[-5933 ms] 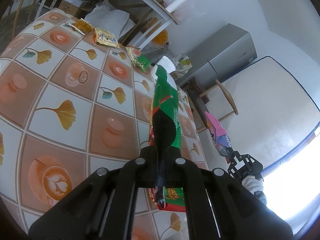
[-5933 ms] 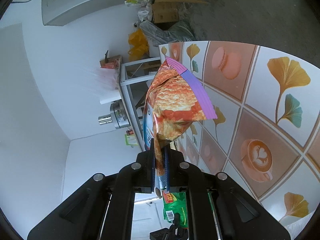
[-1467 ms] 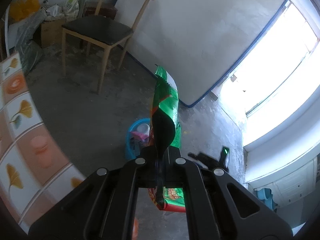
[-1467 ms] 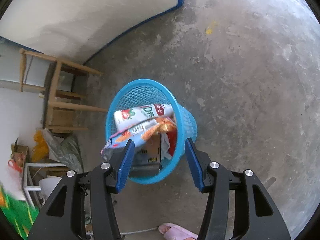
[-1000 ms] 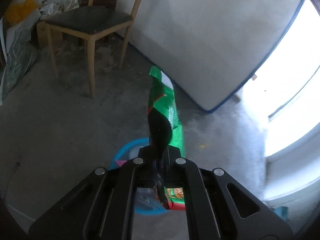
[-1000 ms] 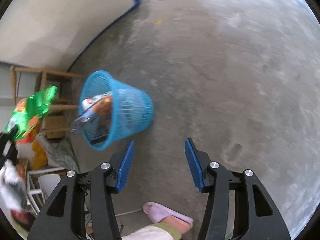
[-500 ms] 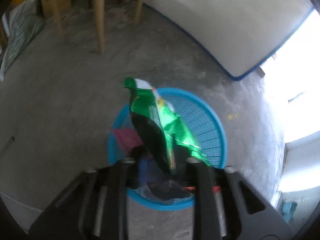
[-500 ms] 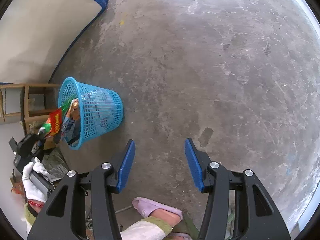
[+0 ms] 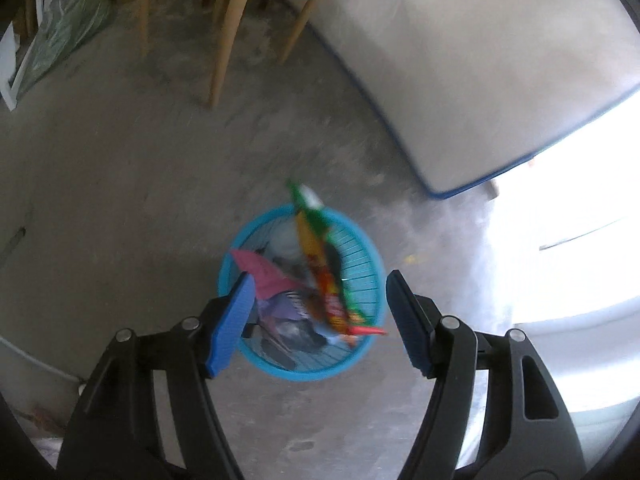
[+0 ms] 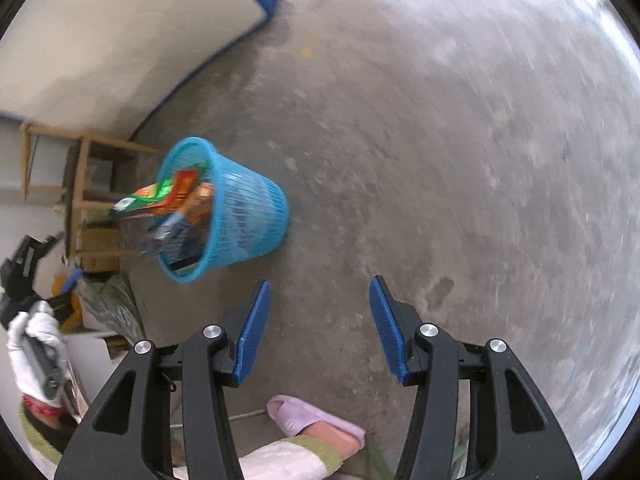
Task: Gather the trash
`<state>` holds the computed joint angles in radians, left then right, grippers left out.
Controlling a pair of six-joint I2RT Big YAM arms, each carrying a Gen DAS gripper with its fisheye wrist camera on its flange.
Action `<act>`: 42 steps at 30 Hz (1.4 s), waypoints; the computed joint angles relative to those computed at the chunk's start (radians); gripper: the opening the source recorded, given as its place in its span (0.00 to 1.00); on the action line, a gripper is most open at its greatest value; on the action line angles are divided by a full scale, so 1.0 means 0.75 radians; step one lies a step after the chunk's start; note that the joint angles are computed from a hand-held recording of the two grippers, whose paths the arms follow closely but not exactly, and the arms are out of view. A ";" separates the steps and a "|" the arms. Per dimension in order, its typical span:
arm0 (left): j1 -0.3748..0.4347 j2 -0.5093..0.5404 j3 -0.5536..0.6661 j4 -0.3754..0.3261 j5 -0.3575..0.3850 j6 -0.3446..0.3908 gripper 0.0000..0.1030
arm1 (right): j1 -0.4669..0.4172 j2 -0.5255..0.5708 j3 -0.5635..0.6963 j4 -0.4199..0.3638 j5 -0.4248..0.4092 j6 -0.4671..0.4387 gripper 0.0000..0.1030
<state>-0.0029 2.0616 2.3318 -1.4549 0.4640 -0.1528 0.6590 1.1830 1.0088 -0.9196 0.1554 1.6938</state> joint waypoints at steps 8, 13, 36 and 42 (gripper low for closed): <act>0.184 -0.492 -0.240 -0.016 0.198 0.389 0.75 | 0.152 0.197 0.582 -0.320 0.433 -0.563 0.51; 0.408 -0.836 -0.493 0.081 0.253 0.539 0.91 | 0.398 0.287 0.904 -0.313 0.958 -0.986 0.95; 0.836 -1.234 -1.088 0.319 -0.256 0.527 0.92 | 0.582 0.823 1.592 -0.958 0.799 -1.108 0.94; 0.781 -1.229 -1.110 0.277 -0.350 0.532 0.92 | 0.554 0.837 1.603 -0.994 0.768 -1.088 0.94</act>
<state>0.5827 1.1402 1.4991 -1.2471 0.2011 0.2461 1.0747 1.8111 2.2111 -1.6650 0.7313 0.8775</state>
